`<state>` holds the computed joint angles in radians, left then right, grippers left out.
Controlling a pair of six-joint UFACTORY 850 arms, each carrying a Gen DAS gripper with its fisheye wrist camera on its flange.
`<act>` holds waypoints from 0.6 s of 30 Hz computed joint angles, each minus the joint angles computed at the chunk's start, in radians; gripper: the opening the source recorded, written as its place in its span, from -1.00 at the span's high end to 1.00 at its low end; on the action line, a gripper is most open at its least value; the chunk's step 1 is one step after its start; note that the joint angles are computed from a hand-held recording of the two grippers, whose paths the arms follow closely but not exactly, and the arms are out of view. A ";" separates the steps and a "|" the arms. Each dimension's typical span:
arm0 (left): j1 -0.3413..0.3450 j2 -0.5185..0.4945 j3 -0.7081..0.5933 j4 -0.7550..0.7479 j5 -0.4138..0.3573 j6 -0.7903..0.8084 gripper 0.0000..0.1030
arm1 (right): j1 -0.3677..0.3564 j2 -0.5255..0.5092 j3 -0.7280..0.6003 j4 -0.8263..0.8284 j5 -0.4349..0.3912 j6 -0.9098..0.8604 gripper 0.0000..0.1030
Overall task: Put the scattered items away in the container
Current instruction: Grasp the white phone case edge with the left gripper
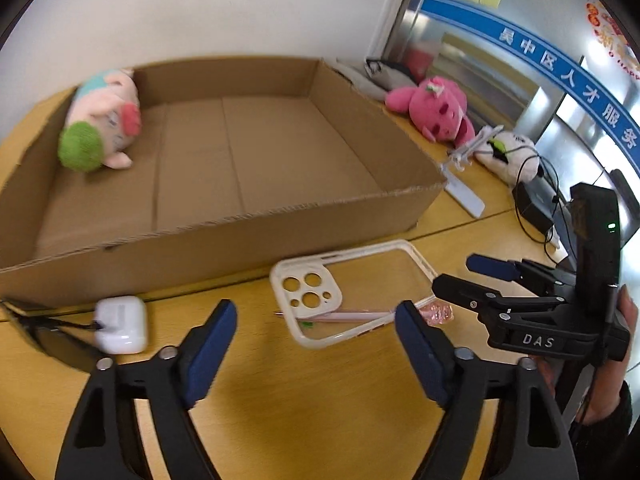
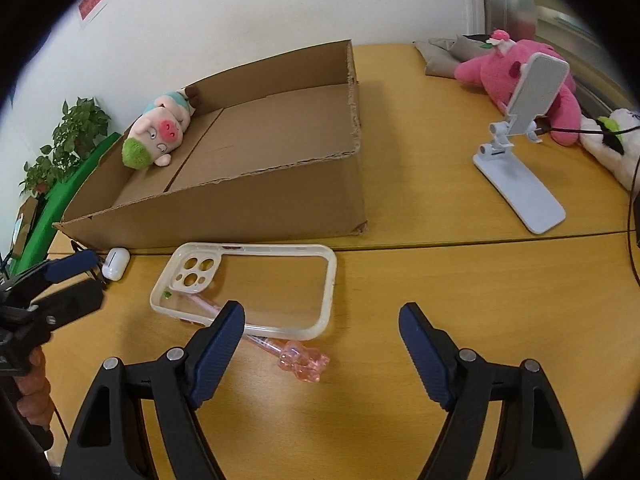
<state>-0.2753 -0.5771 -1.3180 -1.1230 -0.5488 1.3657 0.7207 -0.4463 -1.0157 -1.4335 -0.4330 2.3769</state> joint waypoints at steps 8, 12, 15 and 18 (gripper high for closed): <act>-0.043 -0.085 -0.086 0.205 0.019 -0.232 0.35 | -0.039 -0.052 -0.041 0.086 0.067 -0.107 0.26; -0.034 -0.092 -0.092 0.208 0.010 -0.242 0.54 | -0.045 -0.043 -0.019 -0.003 0.086 -0.006 0.31; -0.024 -0.096 -0.095 0.202 -0.005 -0.244 0.64 | -0.051 -0.033 -0.002 -0.062 0.099 0.066 0.44; -0.016 -0.102 -0.106 0.209 -0.019 -0.257 0.78 | -0.062 -0.015 0.034 -0.220 0.121 0.256 0.62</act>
